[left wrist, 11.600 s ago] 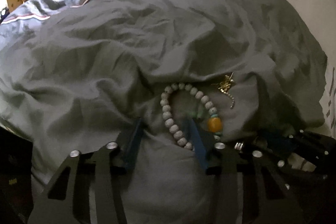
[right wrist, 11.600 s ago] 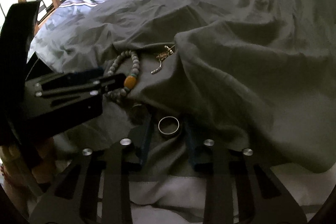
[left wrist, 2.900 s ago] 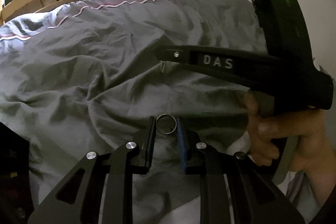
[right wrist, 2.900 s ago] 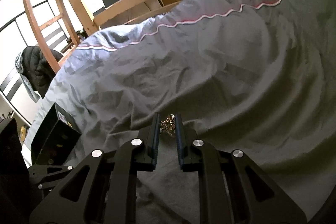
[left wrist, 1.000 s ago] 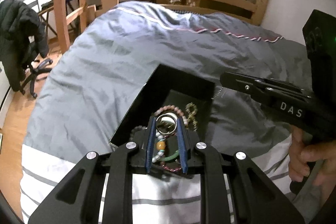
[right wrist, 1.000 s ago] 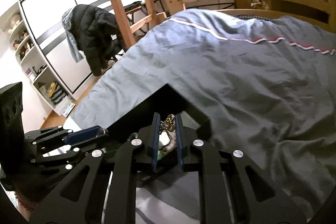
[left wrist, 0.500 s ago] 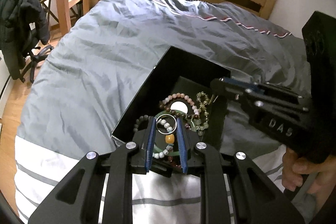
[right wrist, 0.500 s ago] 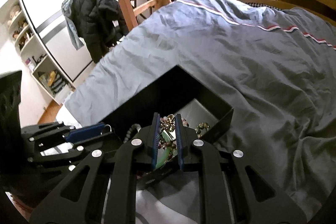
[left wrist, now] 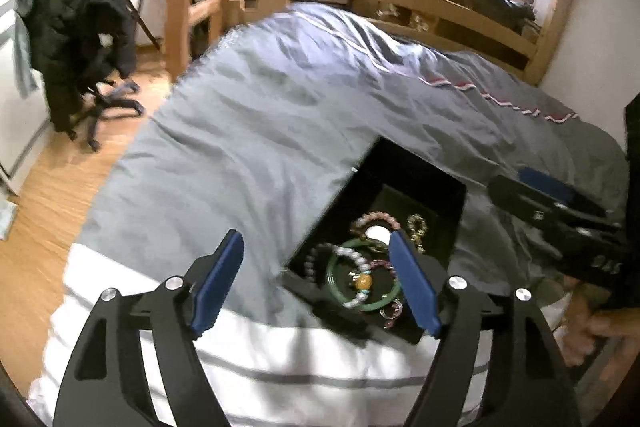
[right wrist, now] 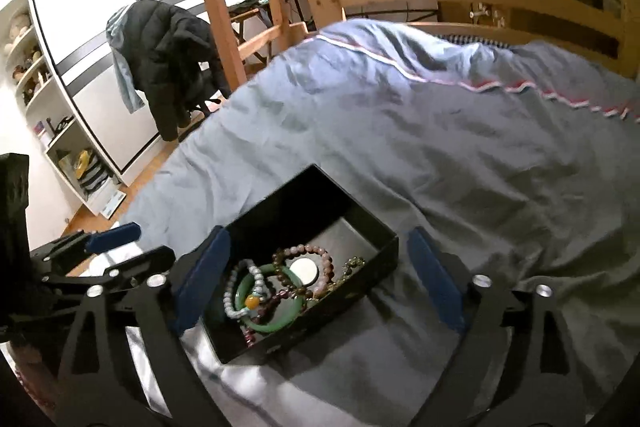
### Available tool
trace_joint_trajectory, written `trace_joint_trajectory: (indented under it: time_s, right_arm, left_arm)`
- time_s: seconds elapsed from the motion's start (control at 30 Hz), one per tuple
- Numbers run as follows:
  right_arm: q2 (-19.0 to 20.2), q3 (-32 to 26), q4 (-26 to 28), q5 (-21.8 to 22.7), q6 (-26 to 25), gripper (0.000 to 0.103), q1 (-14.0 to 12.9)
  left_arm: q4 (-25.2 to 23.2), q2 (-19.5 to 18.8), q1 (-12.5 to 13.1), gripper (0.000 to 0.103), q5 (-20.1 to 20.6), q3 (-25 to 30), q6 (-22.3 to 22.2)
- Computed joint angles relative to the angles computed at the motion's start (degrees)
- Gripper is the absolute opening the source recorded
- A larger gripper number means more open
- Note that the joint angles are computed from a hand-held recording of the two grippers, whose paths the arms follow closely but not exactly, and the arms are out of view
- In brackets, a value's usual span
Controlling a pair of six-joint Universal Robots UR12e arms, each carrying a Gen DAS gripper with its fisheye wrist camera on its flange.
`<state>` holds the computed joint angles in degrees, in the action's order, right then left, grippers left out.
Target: Organize jewelry
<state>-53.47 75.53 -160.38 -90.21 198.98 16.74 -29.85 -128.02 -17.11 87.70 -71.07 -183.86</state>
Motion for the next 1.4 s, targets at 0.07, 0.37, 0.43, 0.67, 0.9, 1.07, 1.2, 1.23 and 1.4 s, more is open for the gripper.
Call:
trace_joint_trajectory:
  time_s: [0.07, 0.37, 0.43, 0.67, 0.9, 1.07, 1.2, 1.23, 1.4]
  right_arm:
    - [-1.31, 0.25, 2.84, -2.18, -0.70, 0.092, 0.85]
    - [-8.15, 6.08, 6.72, -7.27, 0.36, 0.093, 4.57]
    - [-9.72, 7.69, 6.38, -8.48, -0.08, 0.093, 5.38]
    - [-14.53, 13.06, 4.46, -9.26, 1.33, 0.093, 6.50]
    - [-17.05, 15.81, 3.53, -11.11, 1.70, 0.093, 7.18]
    - [-17.68, 16.69, 2.95, -11.60, 1.53, 0.093, 7.41]
    - [-17.90, 16.96, 2.81, -10.98, 2.05, 0.093, 7.31]
    - [-17.91, 17.04, 2.81, -10.87, 2.11, 0.093, 7.28]
    - [-18.03, 17.27, 3.03, -10.64, 2.32, 0.093, 7.28]
  left_arm:
    - [-0.74, 1.23, -0.17, 0.081, 2.20, -0.68, -0.36]
    - [-1.34, 9.42, -0.85, 0.083, 7.33, -9.69, 0.42]
    - [-0.39, 11.30, -0.93, 0.083, 7.28, -11.98, 0.37]
    - [1.20, 15.50, -2.09, 0.083, 8.72, -16.49, 0.04]
    - [2.56, 16.97, -3.48, 0.083, 10.48, -18.26, -0.79]
    - [3.17, 17.53, -3.78, 0.083, 10.48, -18.99, -1.17]
    - [3.19, 17.64, -3.90, 0.090, 10.62, -19.22, -1.90]
    - [3.13, 17.68, -3.86, 0.090, 10.32, -19.26, -1.98]
    - [2.24, 17.76, -3.81, 0.090, 10.33, -19.12, -2.44]
